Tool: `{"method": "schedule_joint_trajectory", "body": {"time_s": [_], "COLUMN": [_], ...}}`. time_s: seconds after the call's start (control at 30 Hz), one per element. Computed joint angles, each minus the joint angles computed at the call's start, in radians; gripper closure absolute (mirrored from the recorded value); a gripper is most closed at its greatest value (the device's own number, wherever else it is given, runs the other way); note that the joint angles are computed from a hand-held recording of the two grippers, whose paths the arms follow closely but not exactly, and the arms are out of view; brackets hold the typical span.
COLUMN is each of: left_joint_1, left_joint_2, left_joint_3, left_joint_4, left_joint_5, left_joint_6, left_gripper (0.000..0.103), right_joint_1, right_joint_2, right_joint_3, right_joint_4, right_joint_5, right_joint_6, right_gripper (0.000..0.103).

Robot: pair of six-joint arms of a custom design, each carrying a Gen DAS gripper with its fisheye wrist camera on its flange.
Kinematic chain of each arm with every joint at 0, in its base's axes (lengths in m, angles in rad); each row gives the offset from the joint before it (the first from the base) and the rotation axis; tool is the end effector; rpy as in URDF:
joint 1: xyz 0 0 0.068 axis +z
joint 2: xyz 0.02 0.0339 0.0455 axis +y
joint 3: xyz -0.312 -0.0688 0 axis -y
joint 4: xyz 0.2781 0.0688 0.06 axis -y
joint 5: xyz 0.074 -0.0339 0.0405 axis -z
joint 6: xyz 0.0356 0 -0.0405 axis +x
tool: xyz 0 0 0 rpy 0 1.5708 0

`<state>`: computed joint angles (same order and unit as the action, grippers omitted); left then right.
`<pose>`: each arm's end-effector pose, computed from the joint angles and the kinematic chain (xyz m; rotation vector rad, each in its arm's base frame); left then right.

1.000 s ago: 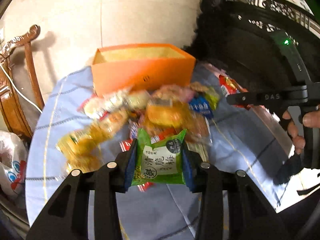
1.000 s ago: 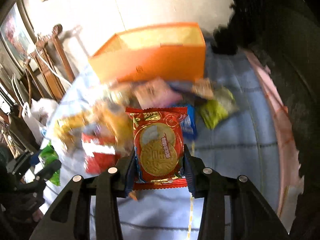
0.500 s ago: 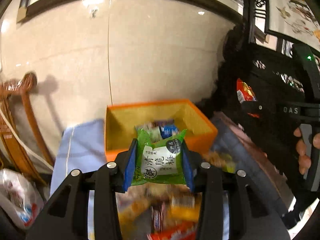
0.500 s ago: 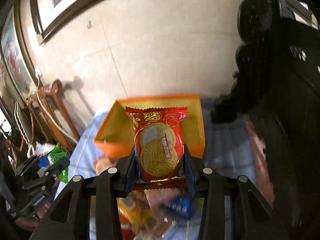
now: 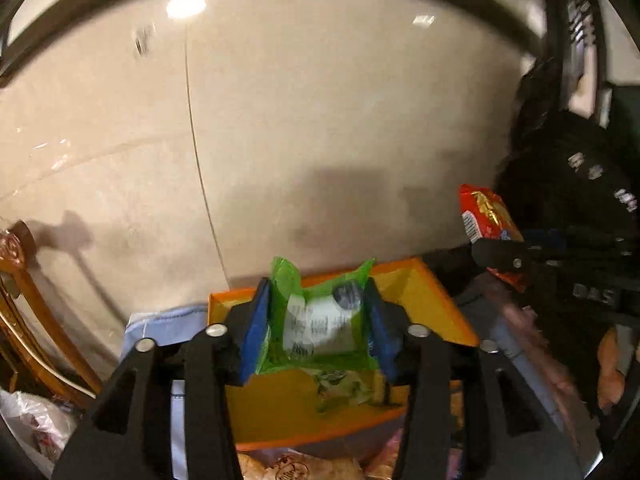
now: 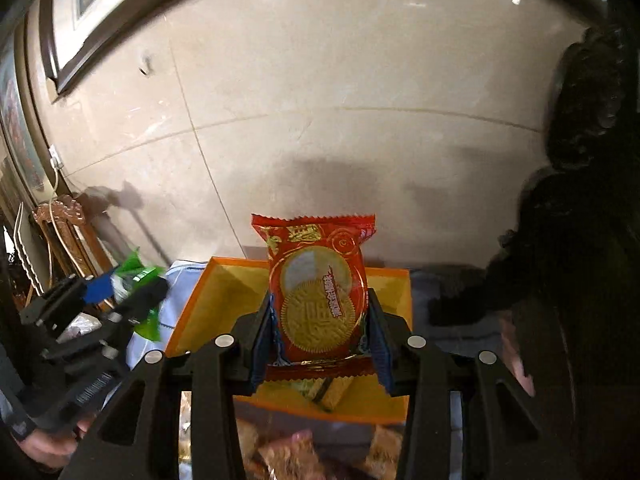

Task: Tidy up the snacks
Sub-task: 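Carry both packets over the orange box and open both tools to drop them, then grasp a yellow snack bag with the left tool while the right tool grasps the yellow barcode pack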

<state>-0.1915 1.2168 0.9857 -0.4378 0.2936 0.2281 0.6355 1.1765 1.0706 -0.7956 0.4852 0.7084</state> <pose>0.2740 -0.0636 0.3338 0.6172 2.1363 -0.3082 0.2098 0.1341 0.3491 0.2852 2.3206 0.0531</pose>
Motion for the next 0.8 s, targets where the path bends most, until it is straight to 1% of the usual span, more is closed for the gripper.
{"method": "schedule_joint_trajectory", "body": {"time_s": [0.03,0.07,0.1,0.17,0.23,0.27,0.3,0.33,0.4,0.43,0.5,0.53,0.57,0.63,0.7,0.73,0.77,0.8], "left_joint_1": [-0.02,-0.024,-0.012,0.041,0.098,0.125,0.165,0.226,0.305,0.371,0.519,0.581,0.693,0.878,1.029,1.104,1.178,1.227], "left_joint_2": [0.04,0.061,0.072,0.064,0.032,0.021,0.006,-0.008,-0.049,-0.065,-0.093,-0.107,-0.104,-0.08,-0.03,-0.001,0.027,0.047], "left_joint_3": [-0.003,-0.019,-0.038,-0.105,-0.179,-0.201,-0.226,-0.244,-0.272,-0.282,-0.288,-0.298,-0.29,-0.28,-0.273,-0.273,-0.28,-0.287], "left_joint_4": [0.006,0.017,0.026,0.052,0.084,0.085,0.075,0.044,-0.003,-0.038,-0.139,-0.179,-0.262,-0.394,-0.489,-0.528,-0.561,-0.571], "left_joint_5": [-0.061,-0.104,-0.108,-0.065,-0.039,-0.026,0.001,0.054,0.109,0.159,0.256,0.29,0.349,0.416,0.444,0.448,0.437,0.426], "left_joint_6": [-0.004,-0.011,-0.015,0.013,0.059,0.077,0.096,0.122,0.163,0.214,0.353,0.415,0.537,0.752,0.953,1.057,1.17,1.243], "left_gripper": [0.037,0.034,0.031,0.027,0.021,0.02,0.021,0.02,0.019,0.018,0.016,0.015,0.015,0.014,0.014,0.014,0.014,0.014], "right_joint_1": [0.004,0.002,0.01,0.042,0.083,0.103,0.134,0.179,0.275,0.343,0.442,0.512,0.562,0.669,0.732,0.766,0.785,0.794], "right_joint_2": [0.023,0.04,0.038,0.023,-0.003,-0.011,-0.013,-0.022,-0.036,-0.035,-0.011,0.017,0.041,0.107,0.165,0.219,0.244,0.275], "right_joint_3": [-0.013,-0.031,-0.058,-0.133,-0.213,-0.243,-0.263,-0.288,-0.32,-0.333,-0.338,-0.33,-0.32,-0.295,-0.265,-0.237,-0.223,-0.203], "right_joint_4": [-0.008,-0.01,0.0,0.03,0.05,0.053,0.048,0.04,0.043,0.041,0.03,0.017,0.01,0.01,-0.001,-0.011,-0.021,-0.029], "right_joint_5": [0.016,0.015,0.007,-0.001,-0.008,-0.016,-0.011,-0.001,0.01,0.016,0.035,0.047,0.052,0.057,0.053,0.05,0.05,0.046], "right_joint_6": [0.018,0.03,0.043,0.077,0.145,0.179,0.222,0.279,0.383,0.445,0.521,0.567,0.595,0.636,0.655,0.649,0.649,0.635], "right_gripper": [0.03,0.029,0.029,0.029,0.029,0.029,0.029,0.029,0.029,0.029,0.029,0.029,0.029,0.029,0.029,0.029,0.029,0.029]}}
